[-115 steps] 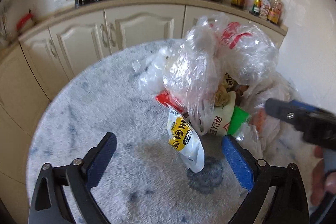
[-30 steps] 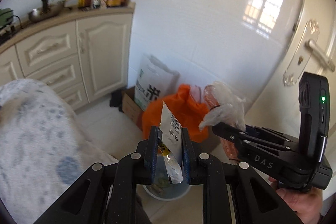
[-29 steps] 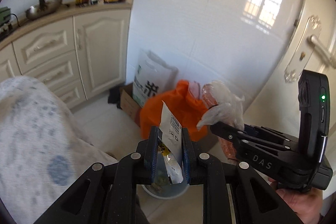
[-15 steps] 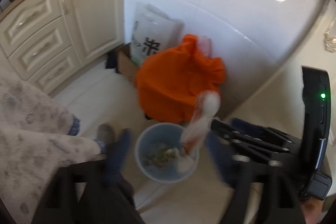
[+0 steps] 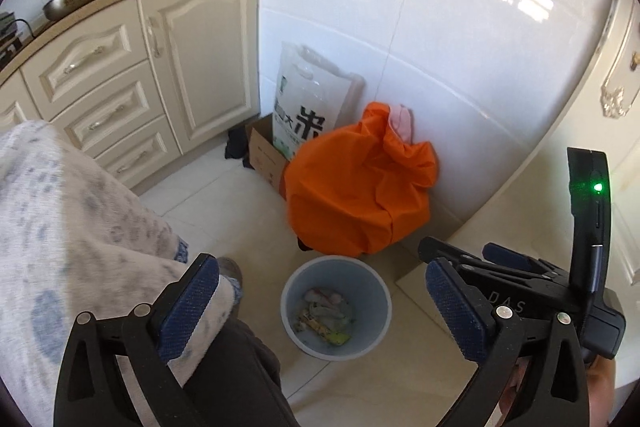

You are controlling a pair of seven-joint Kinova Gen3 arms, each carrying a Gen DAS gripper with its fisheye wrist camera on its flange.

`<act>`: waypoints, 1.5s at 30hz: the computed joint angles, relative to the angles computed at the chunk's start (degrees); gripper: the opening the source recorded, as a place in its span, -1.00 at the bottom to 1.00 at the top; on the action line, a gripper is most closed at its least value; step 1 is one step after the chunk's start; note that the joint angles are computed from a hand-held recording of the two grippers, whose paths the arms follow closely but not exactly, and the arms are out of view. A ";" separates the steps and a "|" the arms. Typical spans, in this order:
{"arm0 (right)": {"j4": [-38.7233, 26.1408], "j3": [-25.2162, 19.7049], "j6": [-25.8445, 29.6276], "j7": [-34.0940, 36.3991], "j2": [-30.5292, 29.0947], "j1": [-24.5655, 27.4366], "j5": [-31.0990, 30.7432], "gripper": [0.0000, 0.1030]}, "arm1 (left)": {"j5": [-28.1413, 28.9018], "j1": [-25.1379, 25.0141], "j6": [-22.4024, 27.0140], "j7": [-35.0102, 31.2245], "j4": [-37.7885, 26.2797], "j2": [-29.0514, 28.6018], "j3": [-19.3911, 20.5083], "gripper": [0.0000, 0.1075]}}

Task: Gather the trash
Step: 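Carry both items to the blue bin and open both tools over it, then bring both tools back over the remaining trash on the table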

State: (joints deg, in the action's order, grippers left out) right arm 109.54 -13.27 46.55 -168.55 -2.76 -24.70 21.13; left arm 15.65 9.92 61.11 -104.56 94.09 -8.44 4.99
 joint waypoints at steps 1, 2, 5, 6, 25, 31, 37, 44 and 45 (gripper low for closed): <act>-0.47 -0.30 0.45 -0.54 -0.16 -0.20 0.42 1.00 | 1.49 -0.37 1.05 -1.60 0.14 -1.42 -1.53 0.90; -1.28 -0.73 1.21 -1.01 -0.31 -0.51 1.08 1.00 | 2.51 -0.70 1.57 -2.69 0.30 -2.42 -2.57 0.90; -4.19 -1.95 3.95 -1.99 -0.29 -1.69 3.25 1.00 | 6.02 -1.81 4.45 -6.58 -0.15 -5.78 -6.59 0.90; -5.31 -2.32 4.88 -2.29 -0.31 -2.15 4.00 1.00 | 7.21 -2.29 5.45 -7.88 -0.36 -6.69 -8.11 0.90; -34.79 -6.14 21.68 -2.15 10.03 -22.93 26.57 1.00 | 12.57 -7.11 13.66 -22.81 -5.68 -20.33 -38.69 0.90; -45.82 -4.18 25.28 3.45 16.35 -32.32 32.86 1.00 | 8.68 -2.70 13.37 -21.60 -8.59 -23.06 -45.91 0.90; -55.06 -1.16 25.88 9.26 21.62 -39.71 35.85 1.00 | 3.55 0.24 12.19 -18.00 -11.48 -25.87 -47.95 0.90; -62.49 2.97 25.04 14.98 26.15 -45.82 36.19 1.00 | -2.99 1.99 10.23 -14.32 -12.69 -29.70 -48.73 0.90; -63.96 3.55 25.05 16.13 27.07 -46.57 36.03 1.00 | -4.19 2.14 10.05 -14.12 -12.83 -30.40 -48.84 0.90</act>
State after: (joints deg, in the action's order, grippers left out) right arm 45.59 -9.72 71.60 -152.42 24.31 -71.28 57.16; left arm 11.46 12.06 71.17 -118.67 81.26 -38.84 -43.85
